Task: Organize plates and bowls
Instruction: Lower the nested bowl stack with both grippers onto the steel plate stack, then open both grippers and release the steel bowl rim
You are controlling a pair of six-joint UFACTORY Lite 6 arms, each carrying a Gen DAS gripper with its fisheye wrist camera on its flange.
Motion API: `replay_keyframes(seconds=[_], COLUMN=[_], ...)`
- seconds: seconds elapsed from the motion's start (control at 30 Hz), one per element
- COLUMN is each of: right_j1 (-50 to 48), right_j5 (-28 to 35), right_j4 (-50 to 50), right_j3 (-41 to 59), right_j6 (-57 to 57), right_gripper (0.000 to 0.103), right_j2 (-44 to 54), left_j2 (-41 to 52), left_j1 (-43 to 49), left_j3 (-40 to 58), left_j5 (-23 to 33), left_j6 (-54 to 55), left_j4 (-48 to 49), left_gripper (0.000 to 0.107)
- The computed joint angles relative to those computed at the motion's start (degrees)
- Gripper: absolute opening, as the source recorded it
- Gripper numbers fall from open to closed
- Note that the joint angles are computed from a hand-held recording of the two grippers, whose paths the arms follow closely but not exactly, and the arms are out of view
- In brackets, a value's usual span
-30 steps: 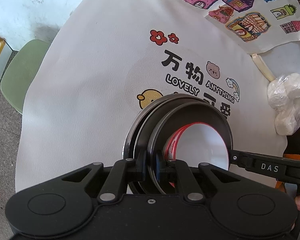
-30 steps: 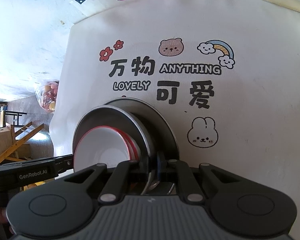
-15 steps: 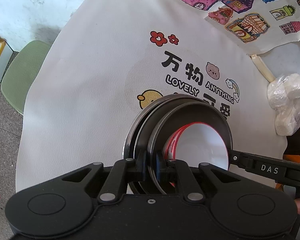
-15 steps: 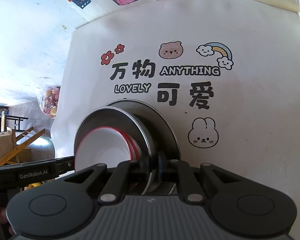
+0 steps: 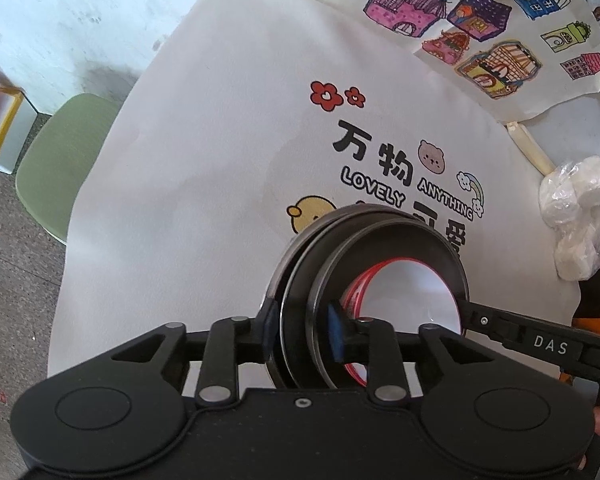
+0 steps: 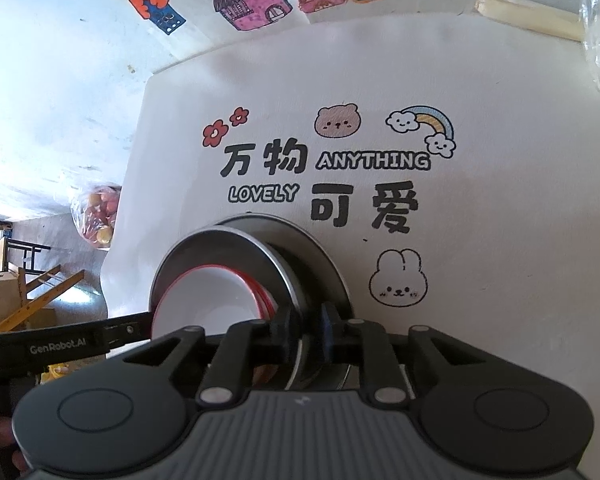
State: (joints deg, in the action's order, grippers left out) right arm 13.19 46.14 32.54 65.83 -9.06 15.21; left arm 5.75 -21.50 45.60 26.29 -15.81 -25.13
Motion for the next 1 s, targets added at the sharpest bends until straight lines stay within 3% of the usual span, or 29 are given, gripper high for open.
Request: replay_keyframes(seconds=[0.37,0.43,0.67,1.0], right_j1=[0.6,0.6,1.2,1.1], right_j5=[-1.7,-2.1,-3.3,-4.9], right_j4=[-2.2,-2.2,-4.3,-6.0], right_j3=[-1.2,-1.6,-3.3,-6.5], right_j6=[1.7,1.7,3.6,6.1], right_gripper=[0.031,0.038,0.046,0.058], right_j2=[-2.1,-2.6,-5.0,-9.1], left_j2=[-1.0,-1.3,-2.5,-5.4], left_j1=[-1.4,-1.9,-3.0,-3.8], left_j3=[0.0,-0.1,-0.6,-2.3], left_j5=[-0.9,-1.0,-0.6,-1.0], left_j6=[-6.9,-9.1,-15.4,-18.5], left_j4=[7.1,9.4,16.7,20.1], left_gripper=[0.049,0.053,0.069,0.08])
